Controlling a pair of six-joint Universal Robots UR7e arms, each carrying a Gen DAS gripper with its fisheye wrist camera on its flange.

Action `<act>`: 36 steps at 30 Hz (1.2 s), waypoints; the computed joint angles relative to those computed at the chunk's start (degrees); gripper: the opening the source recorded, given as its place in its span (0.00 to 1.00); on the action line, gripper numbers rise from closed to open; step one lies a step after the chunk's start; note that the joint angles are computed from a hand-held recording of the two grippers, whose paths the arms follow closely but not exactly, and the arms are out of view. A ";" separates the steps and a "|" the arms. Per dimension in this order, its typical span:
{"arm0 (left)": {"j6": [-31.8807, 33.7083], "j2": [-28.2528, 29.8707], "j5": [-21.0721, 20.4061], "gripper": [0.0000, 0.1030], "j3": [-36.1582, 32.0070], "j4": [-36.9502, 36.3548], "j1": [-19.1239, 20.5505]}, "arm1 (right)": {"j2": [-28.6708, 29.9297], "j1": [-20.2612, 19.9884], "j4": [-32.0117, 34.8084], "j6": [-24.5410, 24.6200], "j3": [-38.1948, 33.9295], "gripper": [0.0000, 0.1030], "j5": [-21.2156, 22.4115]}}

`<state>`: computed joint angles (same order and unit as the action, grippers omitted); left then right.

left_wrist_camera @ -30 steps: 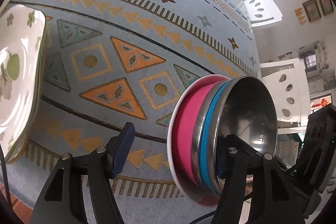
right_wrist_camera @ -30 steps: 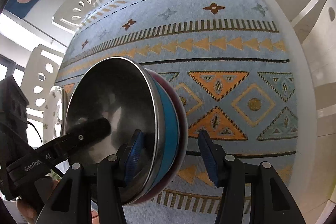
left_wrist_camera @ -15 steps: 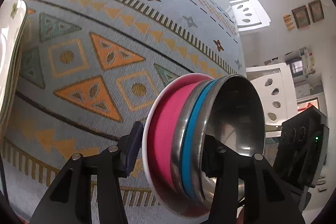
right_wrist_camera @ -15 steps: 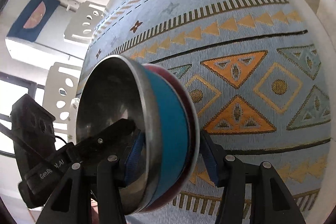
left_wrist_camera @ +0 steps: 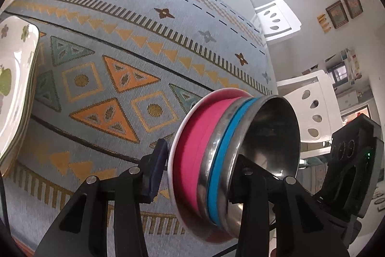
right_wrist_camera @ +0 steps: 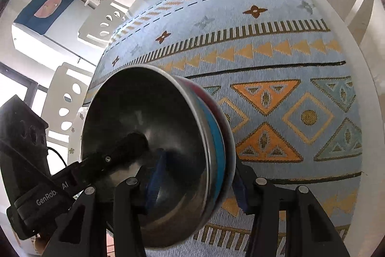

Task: Organize plates and bowls
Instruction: 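Carry the nested bowls with both grippers over the forest-print dish stack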

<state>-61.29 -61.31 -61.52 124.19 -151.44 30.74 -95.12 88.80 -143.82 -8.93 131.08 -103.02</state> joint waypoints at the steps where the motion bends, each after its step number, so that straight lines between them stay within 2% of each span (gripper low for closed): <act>1: -0.59 0.00 0.42 0.36 -0.14 0.33 -0.22 | -0.07 0.17 0.10 0.08 -0.16 0.48 -0.13; 8: -3.79 -0.64 2.19 0.35 -0.99 4.02 -1.19 | 1.02 0.78 2.70 2.61 -2.04 0.48 -0.34; 12: -6.05 -2.52 2.89 0.35 -0.22 4.41 -1.93 | 1.46 2.43 4.03 3.65 -3.20 0.48 -1.11; 15: -7.04 -4.41 4.93 0.35 -0.28 6.87 -3.13 | 2.18 4.14 5.88 4.70 -4.62 0.48 -1.21; 21: -10.47 -10.35 8.86 0.35 -0.24 13.06 -5.21 | 4.50 9.92 7.79 6.92 -7.74 0.49 -1.99; 27: -15.99 -18.57 13.24 0.35 0.07 23.39 -7.05 | 8.55 16.64 9.13 9.54 -10.47 0.49 -1.35; 33: -19.32 -27.40 16.01 0.35 0.65 34.11 -7.05 | 15.09 23.42 7.13 13.14 -12.24 0.48 -0.41; 36: -21.04 -31.46 16.79 0.35 0.89 39.45 -6.77 | 18.90 25.46 6.47 14.95 -13.40 0.48 0.63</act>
<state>-82.33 -92.77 -44.73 125.08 -111.99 23.97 -76.22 114.27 -137.35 6.03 117.67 -102.40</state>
